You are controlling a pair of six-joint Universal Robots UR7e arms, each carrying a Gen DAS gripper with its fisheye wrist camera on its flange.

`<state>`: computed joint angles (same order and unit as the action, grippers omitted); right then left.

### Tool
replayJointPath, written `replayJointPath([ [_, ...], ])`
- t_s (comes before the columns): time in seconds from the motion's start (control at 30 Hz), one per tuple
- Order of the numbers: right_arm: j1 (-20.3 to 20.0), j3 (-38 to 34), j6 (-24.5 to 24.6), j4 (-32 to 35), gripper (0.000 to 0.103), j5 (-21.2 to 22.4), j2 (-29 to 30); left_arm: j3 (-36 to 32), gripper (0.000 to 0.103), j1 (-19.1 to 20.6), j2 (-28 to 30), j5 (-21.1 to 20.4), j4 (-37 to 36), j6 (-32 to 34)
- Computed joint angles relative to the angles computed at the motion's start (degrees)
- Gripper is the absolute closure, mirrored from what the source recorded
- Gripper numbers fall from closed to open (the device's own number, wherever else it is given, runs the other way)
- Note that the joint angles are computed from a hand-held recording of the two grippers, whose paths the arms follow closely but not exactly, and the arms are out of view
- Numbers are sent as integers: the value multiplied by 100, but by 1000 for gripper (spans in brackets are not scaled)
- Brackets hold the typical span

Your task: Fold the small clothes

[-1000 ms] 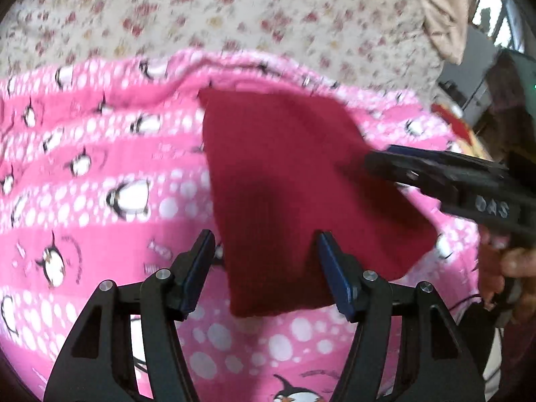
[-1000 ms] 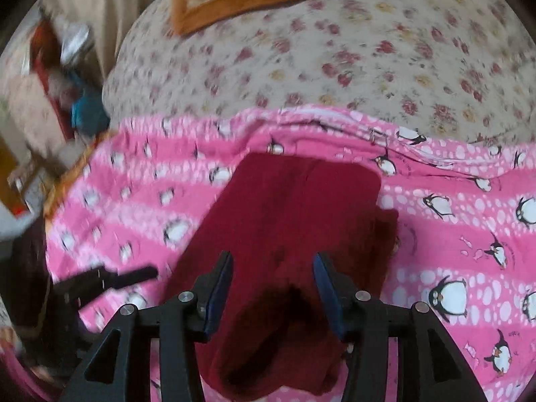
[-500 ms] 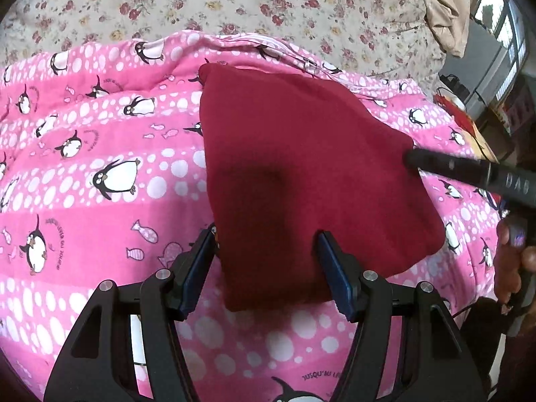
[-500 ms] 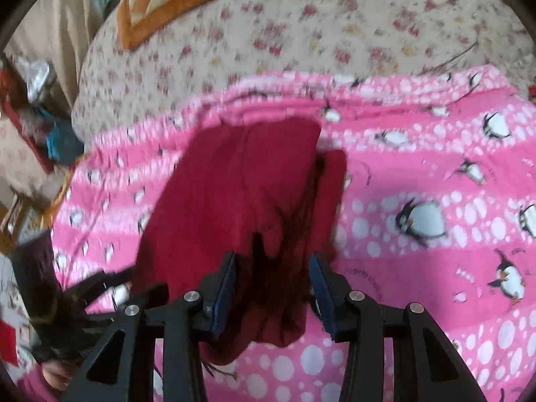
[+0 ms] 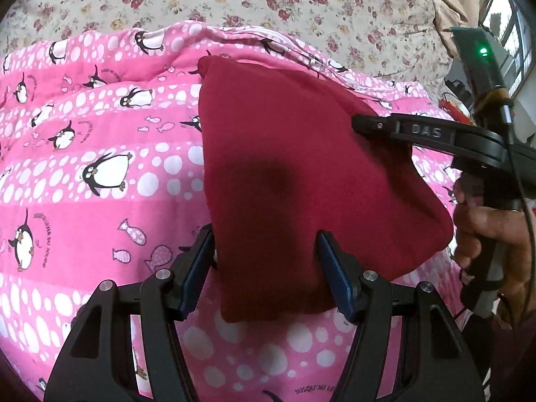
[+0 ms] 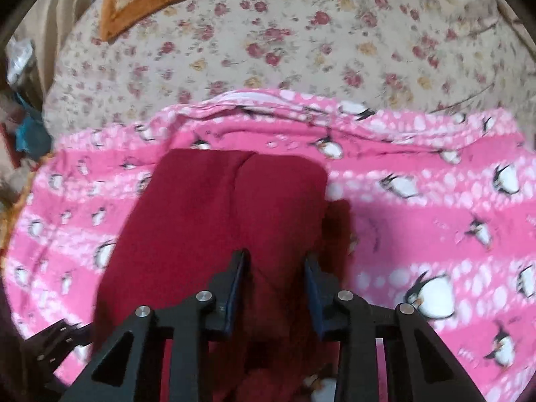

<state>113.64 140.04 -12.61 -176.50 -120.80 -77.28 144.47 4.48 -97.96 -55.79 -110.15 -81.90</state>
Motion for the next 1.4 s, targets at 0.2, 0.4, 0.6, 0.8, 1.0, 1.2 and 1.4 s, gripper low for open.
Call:
replayJointPath([
  [0.2, -124, -5, -49, 178, 71, 115, -156, -8, 38, 15, 25, -9, 16, 9],
  [0.4, 164, 265, 16, 390, 69, 57, -716, 25, 37, 19, 18, -12, -14, -105],
  [0.6, 84, 513, -162, 155, 70, -192, -523, -2, 34, -44, 27, -90, 120, -253],
  [0.8, -34, 596, 203, 665, 63, 138, -1062, -19, 34, -168, -218, -162, 279, -311],
  [1.0, -493, 740, 556, 967, 50, 902, -1764, 8, 34, -306, -578, 69, 327, -569],
  [1.2, -480, 570, 715, 728, 49, 1070, -1466, -70, 34, -194, -615, 232, 296, -539],
  [1.4, -708, 381, 902, 711, 29, 1204, -1125, -15, 34, 176, -575, 252, -282, -72],
])
